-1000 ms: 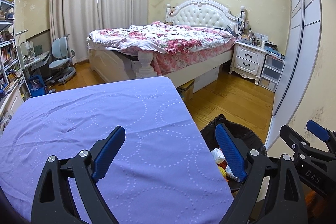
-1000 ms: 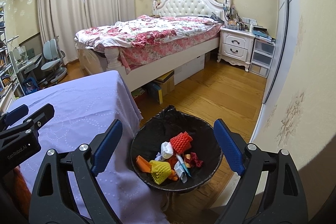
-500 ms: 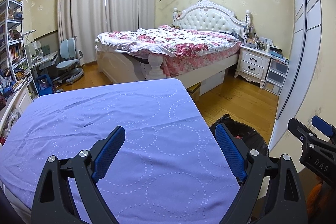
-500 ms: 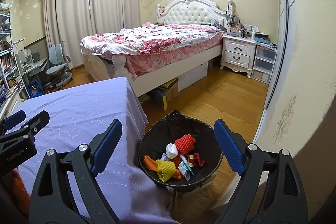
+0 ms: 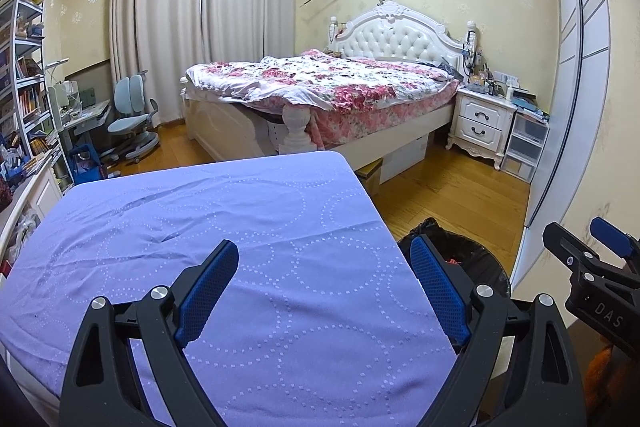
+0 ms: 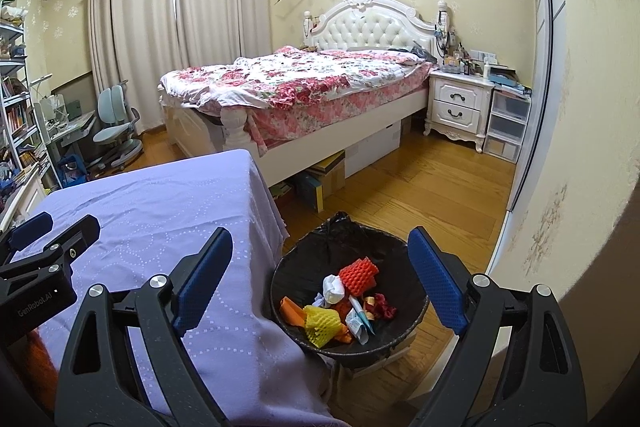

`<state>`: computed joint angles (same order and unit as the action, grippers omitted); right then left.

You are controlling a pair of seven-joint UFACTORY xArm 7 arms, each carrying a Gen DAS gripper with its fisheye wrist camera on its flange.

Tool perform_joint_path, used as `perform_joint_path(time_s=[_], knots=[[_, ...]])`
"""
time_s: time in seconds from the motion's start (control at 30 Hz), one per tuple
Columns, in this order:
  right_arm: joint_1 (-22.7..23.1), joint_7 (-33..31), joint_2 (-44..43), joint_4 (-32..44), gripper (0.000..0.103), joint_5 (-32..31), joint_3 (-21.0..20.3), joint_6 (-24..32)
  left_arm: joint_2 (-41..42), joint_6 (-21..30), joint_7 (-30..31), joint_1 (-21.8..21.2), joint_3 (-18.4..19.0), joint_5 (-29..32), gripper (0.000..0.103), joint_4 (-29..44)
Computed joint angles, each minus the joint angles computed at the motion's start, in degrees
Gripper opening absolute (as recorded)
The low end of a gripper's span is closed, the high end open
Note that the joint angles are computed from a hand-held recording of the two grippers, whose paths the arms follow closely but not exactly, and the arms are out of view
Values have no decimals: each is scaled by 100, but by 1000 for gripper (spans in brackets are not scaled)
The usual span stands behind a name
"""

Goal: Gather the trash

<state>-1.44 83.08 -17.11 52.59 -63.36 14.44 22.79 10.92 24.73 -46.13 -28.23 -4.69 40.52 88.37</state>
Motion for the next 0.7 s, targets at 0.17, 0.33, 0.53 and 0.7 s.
perform_joint_path(time_s=[0.17,0.33,0.53,0.7], knots=[[12,-21,-3,2,87,9,0,19,-22,-3,-8,-2,4,22,88,-27],[17,13,-2,1,87,-14,4,21,-47,14,2,13,-11,-6,88,-48],[30,9,3,6,87,-11,-1,31,-55,-1,-5,31,-21,0,88,-62],[32,24,3,9,87,-29,2,38,-61,-3,3,38,-26,-10,88,-72]])
